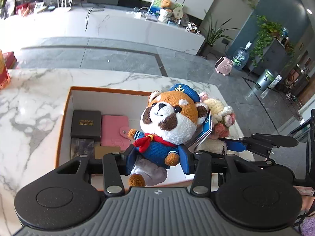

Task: Organize objects
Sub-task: 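Carry the red panda plush with left tool while right tool carries the bunny over the box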

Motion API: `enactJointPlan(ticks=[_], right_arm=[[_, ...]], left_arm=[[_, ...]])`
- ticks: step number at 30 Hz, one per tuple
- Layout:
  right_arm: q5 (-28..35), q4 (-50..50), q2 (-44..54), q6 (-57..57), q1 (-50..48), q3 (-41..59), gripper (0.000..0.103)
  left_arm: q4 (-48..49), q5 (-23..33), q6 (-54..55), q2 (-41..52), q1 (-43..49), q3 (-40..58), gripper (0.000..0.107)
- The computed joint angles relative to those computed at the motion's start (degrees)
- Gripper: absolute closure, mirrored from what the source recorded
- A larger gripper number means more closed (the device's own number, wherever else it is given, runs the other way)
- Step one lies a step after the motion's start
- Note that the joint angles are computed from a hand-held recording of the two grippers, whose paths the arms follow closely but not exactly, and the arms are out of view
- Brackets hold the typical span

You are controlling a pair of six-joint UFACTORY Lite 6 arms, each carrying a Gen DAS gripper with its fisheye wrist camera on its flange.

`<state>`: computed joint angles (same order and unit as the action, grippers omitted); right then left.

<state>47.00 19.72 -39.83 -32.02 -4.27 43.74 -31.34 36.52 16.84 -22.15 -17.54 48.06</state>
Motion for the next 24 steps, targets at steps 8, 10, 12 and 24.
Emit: enactJointPlan(ticks=[8,10,12,24], right_arm=[[-9.0,-4.5,25.6,-2.5,1.9,10.0,0.057],[-8.6,-4.0,30.5,-3.3,1.7,12.9,0.057],[-8.5,-3.1,34.3,-3.8,2.3,14.6,0.058],[-18.9,-22.0,42.3,11.3,10.2,12.4,0.058]], left_arm=[[-17.4,-5.9,12.2,26.4,2.2,7.9,0.056],[-20.6,-5.5,14.4,32.0,2.9,10.7,0.056],[-22.9,-5.3,15.4,36.4,3.0,12.9,0.056],[-16.2,-6.1,6.1,47.1,0.4,20.4,0.054]])
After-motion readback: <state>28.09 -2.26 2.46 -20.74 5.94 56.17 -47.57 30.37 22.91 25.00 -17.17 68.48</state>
